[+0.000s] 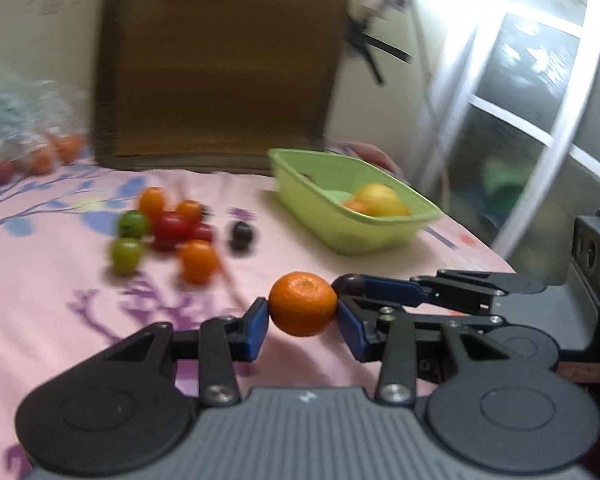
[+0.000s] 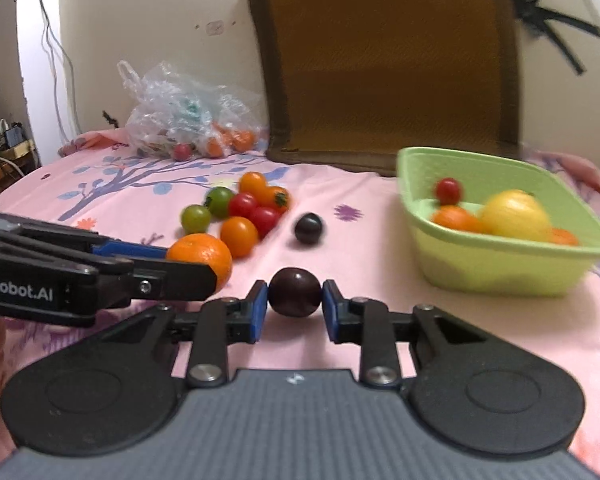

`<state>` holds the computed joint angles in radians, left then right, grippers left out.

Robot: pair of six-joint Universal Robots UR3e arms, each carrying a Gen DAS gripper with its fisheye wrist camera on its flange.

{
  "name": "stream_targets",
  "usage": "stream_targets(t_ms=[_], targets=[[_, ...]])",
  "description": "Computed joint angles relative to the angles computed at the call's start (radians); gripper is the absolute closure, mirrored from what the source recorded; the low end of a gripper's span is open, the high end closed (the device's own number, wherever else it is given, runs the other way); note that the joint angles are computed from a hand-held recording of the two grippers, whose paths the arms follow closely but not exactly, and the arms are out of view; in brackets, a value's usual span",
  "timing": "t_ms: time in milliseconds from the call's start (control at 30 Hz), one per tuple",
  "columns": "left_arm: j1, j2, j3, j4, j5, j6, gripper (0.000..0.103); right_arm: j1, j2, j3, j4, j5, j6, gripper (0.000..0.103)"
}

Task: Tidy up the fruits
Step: 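Carry plum and tangerine into the green basin and open both grippers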

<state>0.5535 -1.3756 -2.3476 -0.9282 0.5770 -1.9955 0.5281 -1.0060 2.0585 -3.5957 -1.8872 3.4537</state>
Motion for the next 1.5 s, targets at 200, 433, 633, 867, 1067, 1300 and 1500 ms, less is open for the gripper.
stream_targets(t_ms=[200,433,633,867,1067,1300,1500], targets=[[-0.146,-0.003,-0.042,0.086,0.053,-0.041,0.065,0.035,-0.085,0.232,-0.128,-0.138,0.064,0.071],[-0.261,0.017,-0.164,0.370,0.097,-0.133,0.064,0.049,-0.133,0.422,-0.225,-0.219,0.118,0.071],[-0.296,-0.020,-0.161,0.470,0.127,-0.198,0.060,0.072,-0.101,0.475,-0.323,-0.234,0.121,0.068],[-0.309,-0.032,-0.119,0.452,0.123,-0.231,0.065,0.061,-0.102,0.498,-0.353,-0.207,0.101,0.071],[-0.412,-0.213,0.201,0.517,0.118,-0.507,0.064,-0.090,-0.155,0.569,-0.570,-0.119,-0.007,0.071],[-0.605,-0.640,0.776,0.495,0.275,-0.840,0.064,-0.524,-0.251,0.493,-0.480,0.282,-0.061,0.071],[-0.668,-0.817,0.953,0.476,0.375,-0.911,0.062,-0.560,-0.110,0.286,-0.309,0.312,-0.078,0.070]])
